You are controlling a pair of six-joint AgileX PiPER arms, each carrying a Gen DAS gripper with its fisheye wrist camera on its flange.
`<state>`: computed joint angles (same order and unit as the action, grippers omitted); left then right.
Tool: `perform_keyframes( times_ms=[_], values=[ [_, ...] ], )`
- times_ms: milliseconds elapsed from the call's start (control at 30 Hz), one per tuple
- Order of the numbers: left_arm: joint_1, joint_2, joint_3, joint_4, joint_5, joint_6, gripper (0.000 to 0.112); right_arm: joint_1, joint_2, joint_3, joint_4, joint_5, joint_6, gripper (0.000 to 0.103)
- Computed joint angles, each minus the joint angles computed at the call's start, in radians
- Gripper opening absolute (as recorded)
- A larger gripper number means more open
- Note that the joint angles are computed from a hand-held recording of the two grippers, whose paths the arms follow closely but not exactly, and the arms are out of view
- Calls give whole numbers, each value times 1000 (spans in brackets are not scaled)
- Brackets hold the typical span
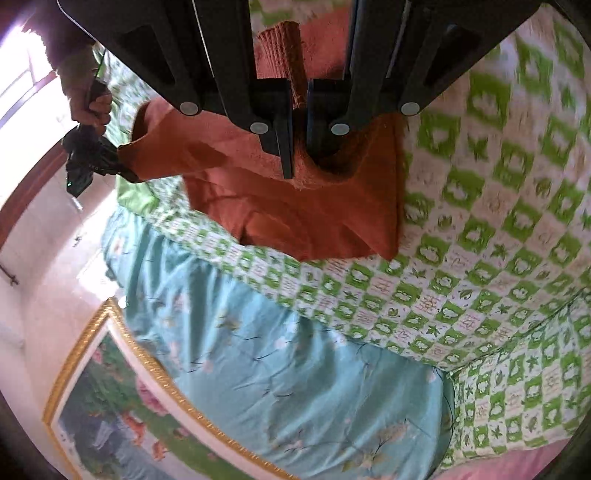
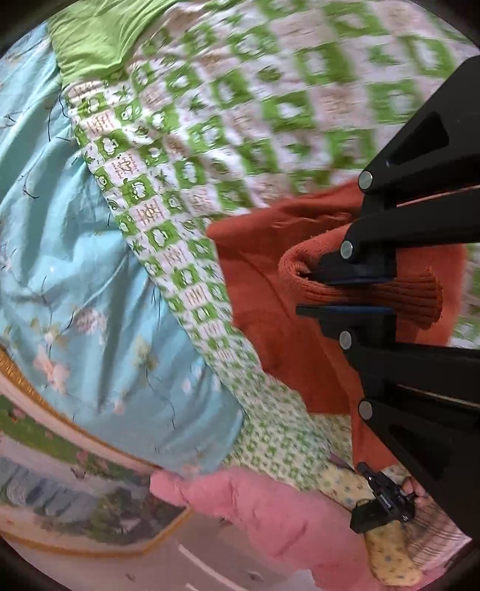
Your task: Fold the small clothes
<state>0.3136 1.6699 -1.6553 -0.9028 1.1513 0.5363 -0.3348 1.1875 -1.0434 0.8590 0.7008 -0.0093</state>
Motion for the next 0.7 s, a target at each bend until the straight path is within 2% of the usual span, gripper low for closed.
perform_keyframes(
  times_ms=[67,267,367,500,567,633,700],
  values=[
    [-36,66,-70,47,-32,-46,2,4,93,-48,25,-20,-32,9],
    [-102,278,-276,169,-42,-174,3,68,288,-163,-161,-48,80,9],
    [-122,351,-350,206,-34,-209,3,86,339,-166,-228,-71,137,9],
    [-154,420,-441,278,-8,-261,4,78,357,-138,-211,-102,133,10],
    [-146,411,-434,276,11,-270,6,69,353,-126,-167,-102,107,13],
    [-129,336,-340,248,-3,-236,14,61,314,-98,-145,-104,97,18],
    [-108,224,-209,203,-14,-159,20,80,213,-51,-259,-142,195,28]
  ],
)
